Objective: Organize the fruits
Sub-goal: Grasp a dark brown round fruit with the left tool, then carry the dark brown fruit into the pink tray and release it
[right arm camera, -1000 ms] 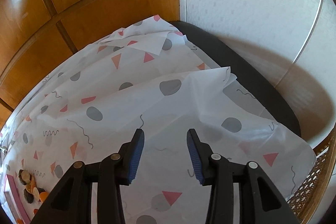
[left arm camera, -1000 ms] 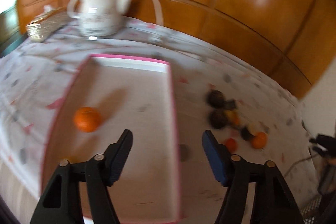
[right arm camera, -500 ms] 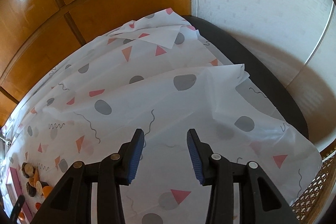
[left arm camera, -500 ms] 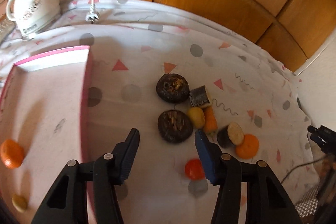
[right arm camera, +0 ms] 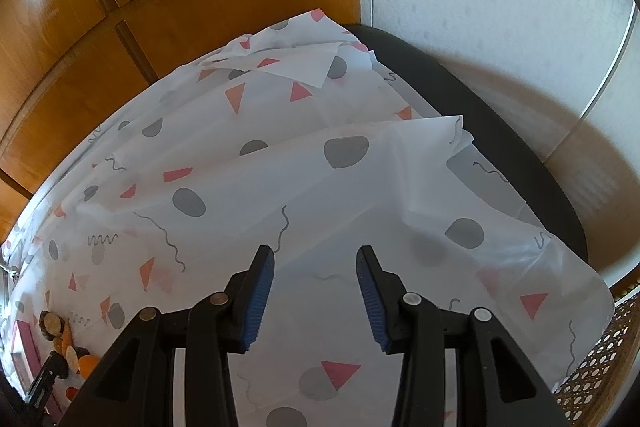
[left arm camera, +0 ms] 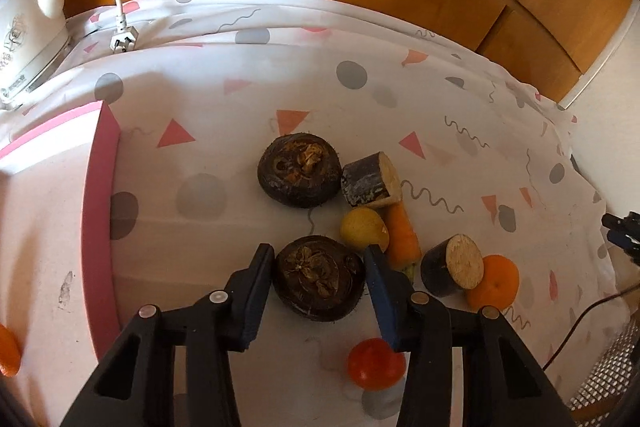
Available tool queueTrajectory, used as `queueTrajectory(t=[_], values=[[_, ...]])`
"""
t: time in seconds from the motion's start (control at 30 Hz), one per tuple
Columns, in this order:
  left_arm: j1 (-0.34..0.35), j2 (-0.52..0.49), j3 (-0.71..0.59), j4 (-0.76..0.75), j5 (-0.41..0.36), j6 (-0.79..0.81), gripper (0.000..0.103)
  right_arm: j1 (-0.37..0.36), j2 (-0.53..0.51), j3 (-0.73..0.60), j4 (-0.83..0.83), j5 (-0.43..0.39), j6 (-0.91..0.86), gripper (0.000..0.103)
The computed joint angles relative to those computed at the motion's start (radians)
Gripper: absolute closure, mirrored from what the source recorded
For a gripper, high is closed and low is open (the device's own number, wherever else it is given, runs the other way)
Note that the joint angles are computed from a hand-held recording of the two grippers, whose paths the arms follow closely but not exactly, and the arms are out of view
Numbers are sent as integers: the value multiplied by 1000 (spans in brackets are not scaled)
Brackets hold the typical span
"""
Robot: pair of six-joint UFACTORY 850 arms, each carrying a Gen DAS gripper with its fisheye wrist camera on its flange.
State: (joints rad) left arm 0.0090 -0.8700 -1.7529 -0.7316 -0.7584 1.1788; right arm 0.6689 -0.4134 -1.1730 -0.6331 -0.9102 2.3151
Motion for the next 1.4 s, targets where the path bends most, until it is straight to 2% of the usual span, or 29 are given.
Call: queueTrajectory(t=[0.1,0.23,0.37,0.47,0.67,0.8,0.97,1.13,1.23,1.3,1.4], values=[[20,16,13,-11,-15,-15,57,-1,0,2,7,-8,2,60],[57,53,37,-107,-52,44,57,-2,4,9,15,-11,9,60],[116,52,-6,-172,-68,14,57,-2,0,4,21,-17,-2,60],[148,41,-34,-202,-20,-10,57,0,-1,2,20,-22,-2,60],[189,-66,-194,-96,60,-259,57,7,1,1,17,-44,19,60],[200,-95,-224,-44,92,-349,56,11,0,-2,23,-53,24,60],[208,-86,-186,-47,119,-332,58,11,-3,-7,33,-68,15,60],[223,-42,-115,-100,141,-271,53,8,-7,-10,38,-70,3,60],[235,1,-54,-162,163,-185,51,8,-8,-12,39,-69,-2,60],[247,31,-10,-208,183,-130,44,7,-8,-11,38,-67,-5,60],[267,65,41,-241,205,-97,40,8,-10,-13,37,-63,-11,60]])
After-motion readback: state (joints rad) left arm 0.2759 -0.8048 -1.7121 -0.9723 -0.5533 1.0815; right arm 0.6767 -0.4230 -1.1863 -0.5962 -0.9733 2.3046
